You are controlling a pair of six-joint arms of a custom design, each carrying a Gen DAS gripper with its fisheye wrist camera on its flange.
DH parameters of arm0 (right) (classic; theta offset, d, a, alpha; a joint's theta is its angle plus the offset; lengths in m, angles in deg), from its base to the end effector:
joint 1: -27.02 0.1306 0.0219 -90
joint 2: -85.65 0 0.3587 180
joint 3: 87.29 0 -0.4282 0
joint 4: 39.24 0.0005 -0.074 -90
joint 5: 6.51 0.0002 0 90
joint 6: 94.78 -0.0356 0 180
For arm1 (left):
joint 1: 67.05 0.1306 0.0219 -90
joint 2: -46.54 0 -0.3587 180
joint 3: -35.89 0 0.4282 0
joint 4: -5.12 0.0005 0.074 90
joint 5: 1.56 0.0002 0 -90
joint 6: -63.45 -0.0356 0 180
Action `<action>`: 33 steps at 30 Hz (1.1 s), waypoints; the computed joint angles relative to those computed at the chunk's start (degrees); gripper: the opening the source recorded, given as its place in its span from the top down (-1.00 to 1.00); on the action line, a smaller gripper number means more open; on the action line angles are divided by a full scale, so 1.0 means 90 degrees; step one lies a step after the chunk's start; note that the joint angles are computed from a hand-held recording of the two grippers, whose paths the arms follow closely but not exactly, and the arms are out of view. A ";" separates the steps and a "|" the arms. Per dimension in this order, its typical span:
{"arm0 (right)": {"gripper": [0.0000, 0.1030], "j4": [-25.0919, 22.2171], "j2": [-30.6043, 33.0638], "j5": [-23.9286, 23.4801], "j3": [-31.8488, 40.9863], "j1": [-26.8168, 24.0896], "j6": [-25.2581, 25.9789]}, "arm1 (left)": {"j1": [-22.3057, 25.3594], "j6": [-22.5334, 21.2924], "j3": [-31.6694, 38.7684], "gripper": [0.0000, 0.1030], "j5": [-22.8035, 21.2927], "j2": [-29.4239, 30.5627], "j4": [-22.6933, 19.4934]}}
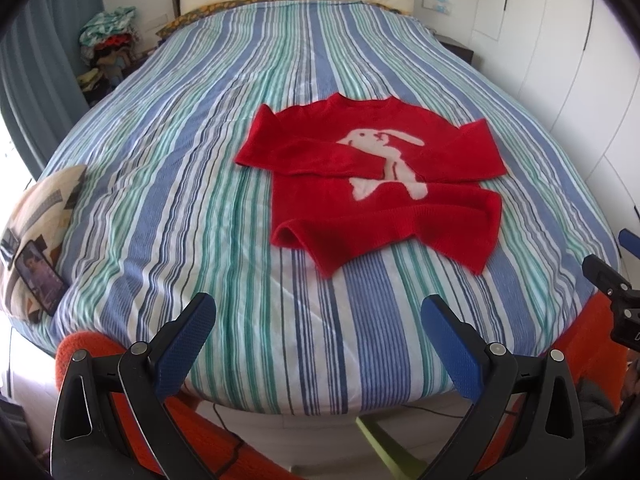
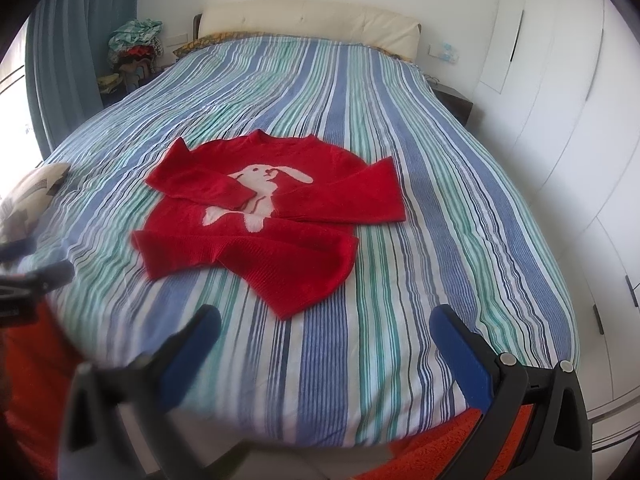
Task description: Fold small clothes
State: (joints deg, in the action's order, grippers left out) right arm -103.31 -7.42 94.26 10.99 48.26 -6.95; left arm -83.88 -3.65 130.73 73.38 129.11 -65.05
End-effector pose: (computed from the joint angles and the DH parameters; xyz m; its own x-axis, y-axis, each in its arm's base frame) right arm 0.4578 0.1703 0.4862 -0.7506 -0.2518 -0.6109 -0.2221 0.9669 -0.1256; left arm 0.4346 -0.1223 0.4854 -0.8043 -0.1493 -0.5752 -0.1797 0.9837 -0.0040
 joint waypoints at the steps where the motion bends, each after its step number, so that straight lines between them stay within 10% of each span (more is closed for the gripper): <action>1: -1.00 -0.0006 0.0002 -0.0001 0.0000 0.0010 -0.0007 | 0.0001 -0.0006 -0.0008 -0.99 0.0029 -0.0003 0.0005; 33: -1.00 -0.0028 -0.0043 -0.0074 -0.0090 0.0099 -0.0094 | -0.0067 -0.0068 -0.0059 -0.99 0.0019 -0.0077 0.0002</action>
State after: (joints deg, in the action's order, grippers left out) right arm -103.56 -7.80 93.60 10.18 49.15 -7.80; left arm -84.49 -4.26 130.20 73.56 128.42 -65.04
